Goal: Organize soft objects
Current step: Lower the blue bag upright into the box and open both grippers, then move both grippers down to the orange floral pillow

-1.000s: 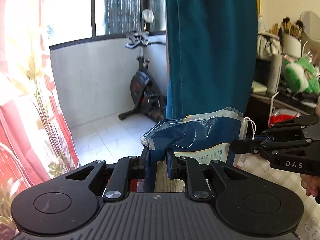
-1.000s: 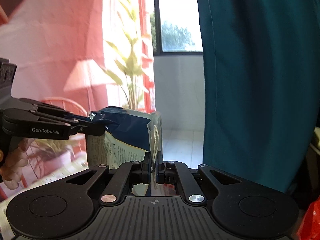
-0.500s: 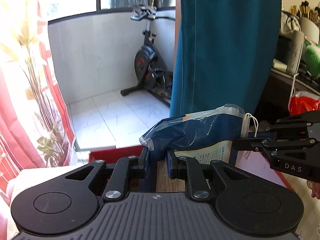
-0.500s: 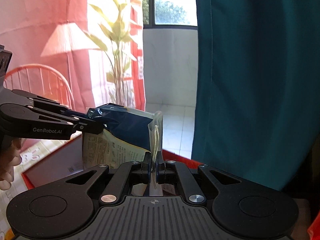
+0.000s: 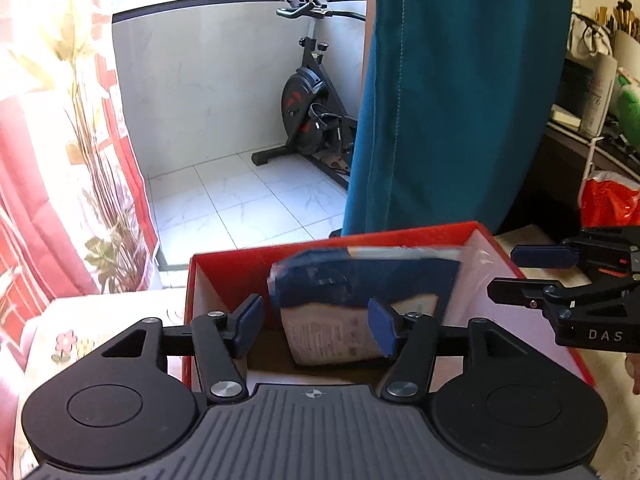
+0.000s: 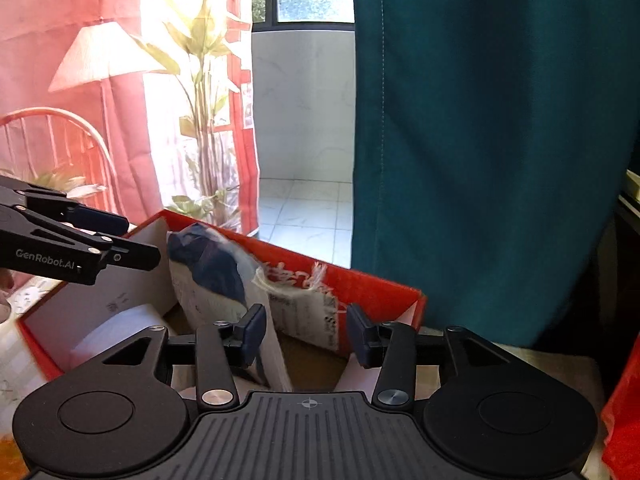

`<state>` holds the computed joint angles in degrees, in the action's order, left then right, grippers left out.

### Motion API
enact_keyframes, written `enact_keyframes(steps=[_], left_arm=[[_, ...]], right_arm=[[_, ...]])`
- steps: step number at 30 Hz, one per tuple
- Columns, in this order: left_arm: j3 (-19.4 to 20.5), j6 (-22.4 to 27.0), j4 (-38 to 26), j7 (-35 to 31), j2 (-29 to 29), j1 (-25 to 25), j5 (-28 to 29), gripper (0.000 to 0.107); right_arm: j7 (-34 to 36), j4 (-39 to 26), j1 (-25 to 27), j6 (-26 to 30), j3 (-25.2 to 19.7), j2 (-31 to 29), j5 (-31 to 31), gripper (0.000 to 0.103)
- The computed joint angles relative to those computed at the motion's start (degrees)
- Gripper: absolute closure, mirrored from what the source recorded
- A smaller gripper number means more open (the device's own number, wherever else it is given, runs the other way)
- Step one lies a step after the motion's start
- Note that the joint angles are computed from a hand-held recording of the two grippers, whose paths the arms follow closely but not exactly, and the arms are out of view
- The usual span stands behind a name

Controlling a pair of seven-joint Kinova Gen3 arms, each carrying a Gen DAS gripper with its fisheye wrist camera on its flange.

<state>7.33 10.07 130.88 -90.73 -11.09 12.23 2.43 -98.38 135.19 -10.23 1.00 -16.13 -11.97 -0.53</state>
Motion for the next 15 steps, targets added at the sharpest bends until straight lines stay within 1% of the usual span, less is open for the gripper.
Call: enact_keyframes(steps=[1, 2, 5, 8, 11, 15], left_arm=[[0.29, 0.78, 0.51, 0.34, -1.35, -0.17, -0.06, 0.047], [0.4, 1.58, 1.07, 0.53, -2.84, -0.17, -0.08, 0.047], [-0.01, 4.47, 2.99, 0.73, -8.38, 0.58, 0.38, 0.047], [-1.21, 7.99, 4.84, 0.86, -14.39, 1.8, 1.49, 0.047], [-1.55, 11.26, 6.7, 1.21, -20.01, 2.51, 2.68, 0.047], [1.89, 14.24, 9.44, 3.54, -26.15, 0.58, 3.41, 0.047]], right_arm=[[-0.1, 0.49, -2.42, 0.41, 1.86, -1.17, -0.31, 0.061], [-0.28, 1.13, -4.01, 0.78, 2.79, -2.67, -0.62, 0.061], [-1.14, 2.77, -7.33, 2.28, 3.83, -7.51, -1.63, 0.06], [-1.62, 4.01, -12.01, 4.38, 6.31, -12.5, -2.77, 0.06], [-2.32, 5.51, -14.17, 6.54, 6.1, -17.94, -3.84, 0.06], [-3.78, 7.44, -15.37, 8.52, 4.27, -23.67, -5.42, 0.06]])
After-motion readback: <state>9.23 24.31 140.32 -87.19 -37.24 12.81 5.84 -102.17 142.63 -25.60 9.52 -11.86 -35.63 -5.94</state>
